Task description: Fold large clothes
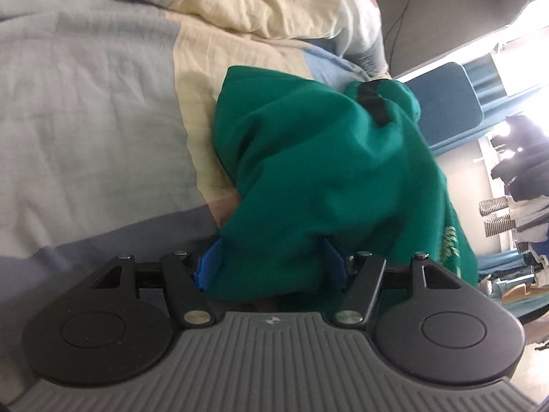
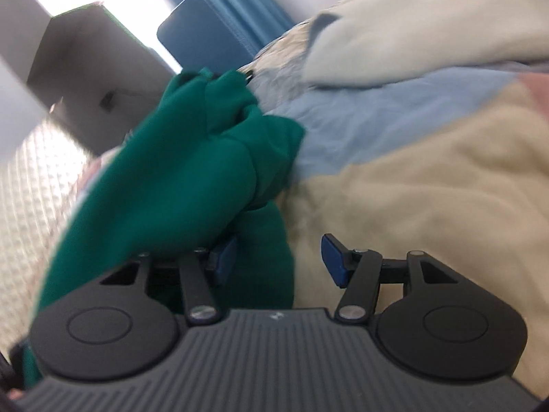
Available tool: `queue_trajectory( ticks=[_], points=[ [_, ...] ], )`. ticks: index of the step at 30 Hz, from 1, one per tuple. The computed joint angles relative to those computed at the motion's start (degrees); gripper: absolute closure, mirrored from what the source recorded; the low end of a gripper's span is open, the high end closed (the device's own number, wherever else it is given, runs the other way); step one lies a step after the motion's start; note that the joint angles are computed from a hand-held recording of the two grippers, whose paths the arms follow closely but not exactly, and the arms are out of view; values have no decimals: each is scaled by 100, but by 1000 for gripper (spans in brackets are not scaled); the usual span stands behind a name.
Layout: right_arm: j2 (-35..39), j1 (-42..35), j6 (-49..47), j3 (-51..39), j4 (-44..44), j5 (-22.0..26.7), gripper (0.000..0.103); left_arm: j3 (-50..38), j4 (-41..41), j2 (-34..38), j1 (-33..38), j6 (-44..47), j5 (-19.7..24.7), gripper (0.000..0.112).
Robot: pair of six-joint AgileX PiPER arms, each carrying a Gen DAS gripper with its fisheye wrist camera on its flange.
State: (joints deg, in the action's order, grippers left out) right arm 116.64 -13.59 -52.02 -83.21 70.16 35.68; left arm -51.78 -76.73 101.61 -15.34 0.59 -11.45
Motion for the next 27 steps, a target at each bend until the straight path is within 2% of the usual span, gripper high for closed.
queue_trajectory(
  ticks=[1,3,4,5,7,9,10,13,19,22,25,27],
  points=[
    [142,44,-114,-126,43,39,46,-64,90,101,15,-90,-33,45],
    [296,20,-493,-196,396,212,55,-183,205,251,29,-193,-109,46],
    [365,-34,-597,-231,542,425,69,-227,286,302,34,-237,-133,48],
    [379,-72,-588,-242,602,559,79,-248,595,337,51,-484,-129,55],
    [274,-100,-705,-185,688,661,90,-266,1144,354,106,-886,-87,67],
    [-2,-74,-1090,69,927,477,92,-236,1309,268,123,-971,-123,85],
    [-169,-78,-1261,202,1065,386,92,-217,1093,189,88,-670,-261,87],
    [-647,-157,-1544,585,1419,220,93,-78,-126,-227,-360,854,-1286,92],
    [-1657,-353,-2110,1611,1894,-234,94,345,-447,-1148,-1111,1653,-3057,97],
    [-2142,-543,-2265,2035,2118,-445,94,423,-525,-1412,-1117,1852,-3329,101],
    [-2704,-746,-2713,2506,2584,-751,94,260,-792,-1478,-963,2388,-3388,104],
    [-2819,-820,-2724,2583,2799,-1067,94,59,-930,-1384,-774,2747,-3298,106]
  ],
)
